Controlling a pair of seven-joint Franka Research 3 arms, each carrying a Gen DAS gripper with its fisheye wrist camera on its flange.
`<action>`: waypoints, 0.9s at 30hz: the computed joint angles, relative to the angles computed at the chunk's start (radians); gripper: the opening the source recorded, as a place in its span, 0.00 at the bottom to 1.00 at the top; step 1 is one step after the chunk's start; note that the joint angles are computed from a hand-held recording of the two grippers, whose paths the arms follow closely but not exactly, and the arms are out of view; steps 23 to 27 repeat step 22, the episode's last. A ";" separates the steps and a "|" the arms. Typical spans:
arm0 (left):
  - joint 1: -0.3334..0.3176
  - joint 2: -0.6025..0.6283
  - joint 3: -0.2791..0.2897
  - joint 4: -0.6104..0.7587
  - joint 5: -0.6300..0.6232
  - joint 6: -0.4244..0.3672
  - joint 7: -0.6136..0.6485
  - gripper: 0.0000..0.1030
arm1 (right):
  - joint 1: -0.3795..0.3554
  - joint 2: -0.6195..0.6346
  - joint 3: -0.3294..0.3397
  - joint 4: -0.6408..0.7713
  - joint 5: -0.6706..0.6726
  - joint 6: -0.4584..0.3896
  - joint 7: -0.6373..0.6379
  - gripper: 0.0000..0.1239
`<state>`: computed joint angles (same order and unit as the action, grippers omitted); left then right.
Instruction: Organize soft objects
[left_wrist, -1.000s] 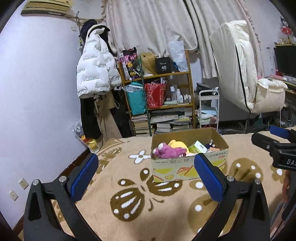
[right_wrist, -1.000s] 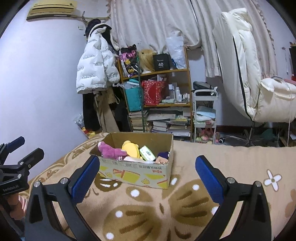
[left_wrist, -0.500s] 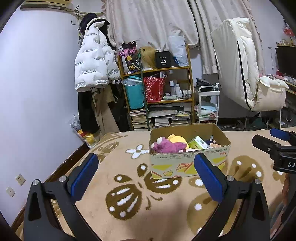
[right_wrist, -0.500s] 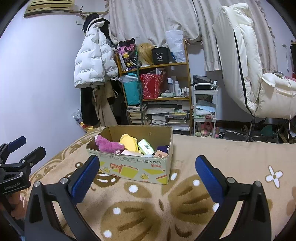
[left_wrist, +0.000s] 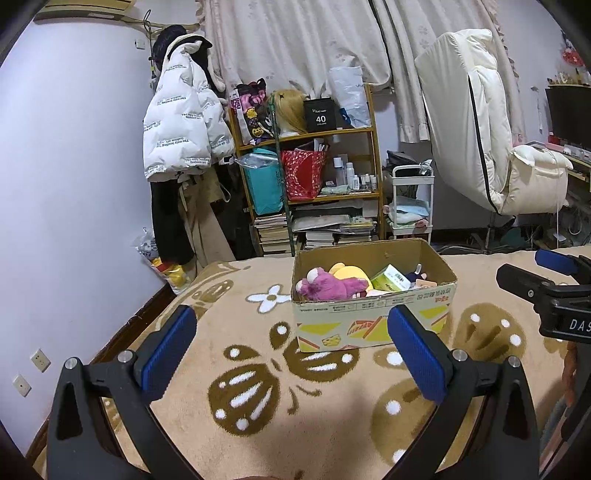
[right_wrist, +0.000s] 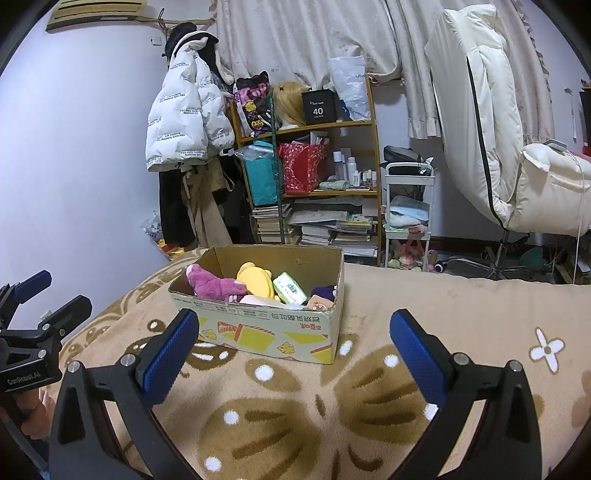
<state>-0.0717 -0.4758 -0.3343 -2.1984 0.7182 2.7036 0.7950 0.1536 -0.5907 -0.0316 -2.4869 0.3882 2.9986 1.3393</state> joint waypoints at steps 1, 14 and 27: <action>-0.002 0.000 0.002 0.000 -0.001 0.001 0.001 0.99 | 0.004 0.001 -0.004 0.001 0.001 -0.001 -0.002 0.83; -0.006 0.000 0.004 -0.003 -0.013 0.004 0.002 0.99 | 0.000 0.001 0.000 0.000 -0.004 0.000 0.004 0.83; -0.006 0.000 0.005 -0.003 -0.015 0.004 0.001 0.99 | 0.001 0.002 -0.004 0.002 -0.003 -0.001 0.000 0.83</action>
